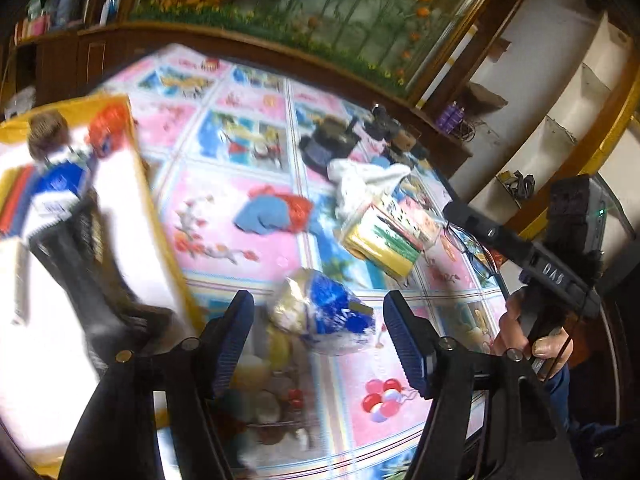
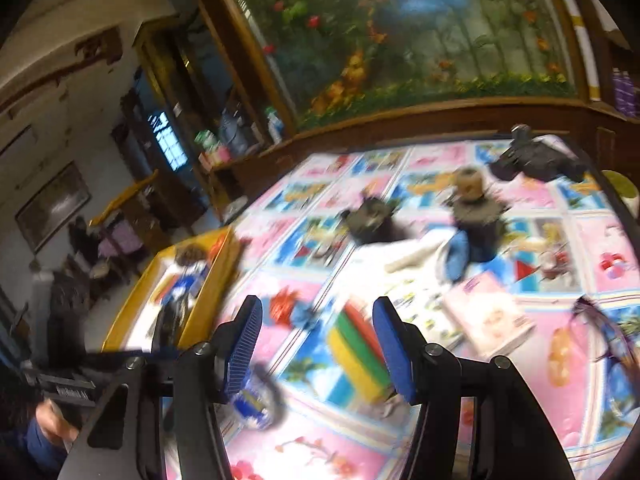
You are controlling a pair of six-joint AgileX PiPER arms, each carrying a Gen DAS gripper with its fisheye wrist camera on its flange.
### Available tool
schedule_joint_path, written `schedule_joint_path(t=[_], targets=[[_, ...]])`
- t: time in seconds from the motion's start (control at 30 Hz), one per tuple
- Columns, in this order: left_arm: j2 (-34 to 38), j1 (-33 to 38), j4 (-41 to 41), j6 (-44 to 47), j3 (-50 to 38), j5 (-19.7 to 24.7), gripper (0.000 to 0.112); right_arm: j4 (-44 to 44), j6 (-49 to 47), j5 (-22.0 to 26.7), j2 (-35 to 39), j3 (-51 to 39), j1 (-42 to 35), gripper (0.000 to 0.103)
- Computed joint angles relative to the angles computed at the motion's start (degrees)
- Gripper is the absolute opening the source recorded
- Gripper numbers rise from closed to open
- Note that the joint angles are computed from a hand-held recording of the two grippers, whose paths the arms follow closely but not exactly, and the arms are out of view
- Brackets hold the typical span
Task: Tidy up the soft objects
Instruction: 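Grasp the blue wrapped ball with the left tool while the right tool grasps another strip bag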
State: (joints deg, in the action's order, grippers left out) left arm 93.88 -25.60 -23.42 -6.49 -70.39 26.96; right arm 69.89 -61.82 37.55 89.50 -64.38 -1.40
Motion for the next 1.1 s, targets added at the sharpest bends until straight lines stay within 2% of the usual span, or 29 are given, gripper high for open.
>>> schedule_joint_path(t=[0.07, 0.13, 0.2, 0.27, 0.37, 0.43, 0.5, 0.53, 0.57, 0.77, 0.83, 0.9, 0.93, 1.03, 1.1], targets=[[2.63, -1.99, 4.05, -5.50, -2.71, 0.88, 0.071, 2.11, -1.25, -0.24, -1.40, 0.97, -2.28, 0.062], [5.29, -4.44, 12.63, -14.80, -5.87, 1.88, 0.082, 3.30, -0.43, 0.04, -1.75, 1.02, -4.28, 0.065], [7.83, -5.98, 17.08, -19.21, -8.96, 4.10, 0.083, 1.67, 2.53, 0.86, -0.59, -0.71, -5.01, 0.067], [11.81, -8.75, 26.99, -27.06, -14.23, 9.01, 0.084, -0.76, 6.18, 1.45, 0.60, -2.32, -5.15, 0.068], [16.09, -11.99, 36.34, -33.17, -18.90, 14.40, 0.087, -4.69, 11.66, 4.67, 3.53, -5.33, -4.96, 0.068], [16.52, -13.54, 40.86, -35.68, -18.29, 13.52, 0.087, -8.22, 15.76, 6.22, 5.77, -7.24, -3.93, 0.068], [15.57, -13.90, 42.33, -35.26, -15.80, 10.47, 0.087, -13.37, 20.83, 6.95, 7.95, -9.30, -2.70, 0.068], [14.61, -13.65, 40.82, -33.51, -13.90, 7.72, 0.077, -15.90, 23.16, 6.50, 8.87, -10.05, -1.72, 0.068], [14.25, -13.05, 37.88, -30.78, -13.13, 6.07, 0.072, -17.95, 24.92, 6.07, 9.50, -10.49, -0.87, 0.068], [12.39, -13.22, 37.86, -30.18, -9.94, 3.76, 0.071, -24.64, 26.27, 2.90, 10.15, -9.39, 4.90, 0.068], [11.64, -12.74, 35.97, -28.57, -8.98, 3.24, 0.072, -23.10, 21.21, 8.99, 11.71, -10.99, 5.69, 0.068], [11.01, -12.57, 34.64, -27.42, -8.26, 2.99, 0.072, -18.01, 16.12, 13.56, 12.11, -10.98, 4.88, 0.068], [10.69, -12.44, 34.15, -27.00, -7.83, 2.75, 0.072, -17.03, 14.47, 13.46, 11.51, -10.26, 4.76, 0.068], [9.76, -12.16, 33.21, -26.20, -6.44, 1.69, 0.072, -22.30, 18.27, 7.06, 10.04, -8.82, 6.09, 0.068], [9.75, -12.34, 33.68, -26.63, -6.25, 1.46, 0.072, -23.83, 20.25, 6.98, 11.04, -9.63, 6.05, 0.068]])
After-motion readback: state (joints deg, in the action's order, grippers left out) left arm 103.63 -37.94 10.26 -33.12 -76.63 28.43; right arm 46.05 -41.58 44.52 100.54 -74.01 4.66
